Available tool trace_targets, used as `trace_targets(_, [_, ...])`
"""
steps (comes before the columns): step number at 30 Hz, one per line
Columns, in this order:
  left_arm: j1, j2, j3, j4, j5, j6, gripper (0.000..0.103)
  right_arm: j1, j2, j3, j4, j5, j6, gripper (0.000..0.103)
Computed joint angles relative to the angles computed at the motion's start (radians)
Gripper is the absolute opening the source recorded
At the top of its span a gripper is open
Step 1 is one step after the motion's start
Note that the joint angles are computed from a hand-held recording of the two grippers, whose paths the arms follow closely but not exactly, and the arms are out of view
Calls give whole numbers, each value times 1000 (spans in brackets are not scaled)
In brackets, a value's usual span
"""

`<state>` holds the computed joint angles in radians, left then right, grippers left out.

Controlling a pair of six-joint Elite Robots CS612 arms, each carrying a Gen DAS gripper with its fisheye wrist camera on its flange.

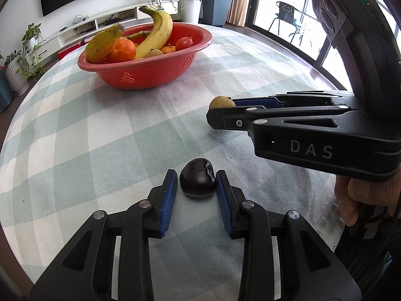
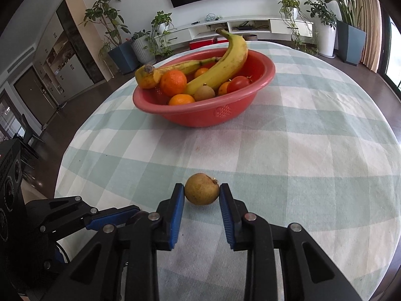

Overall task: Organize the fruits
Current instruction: 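Grasp the last brown round fruit with the right tool while the left tool holds the plum, then carry the plum and brown fruit into the red bowl and open both tools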

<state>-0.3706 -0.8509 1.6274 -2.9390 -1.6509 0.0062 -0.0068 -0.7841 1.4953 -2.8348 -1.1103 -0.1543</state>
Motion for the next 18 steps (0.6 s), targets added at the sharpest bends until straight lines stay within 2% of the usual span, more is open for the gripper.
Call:
trace_targets(8, [-6, 6, -8, 6, 24, 15, 29, -7, -1, 5, -17, 28, 12, 31])
trace_targets(9, [-7, 6, -8, 2, 25, 16, 27, -8, -1, 7, -20, 31, 15, 31])
trace_targets(18, [-7, -3, 7, -33, 28, 6, 27, -13, -4, 11, -37, 44, 31, 31])
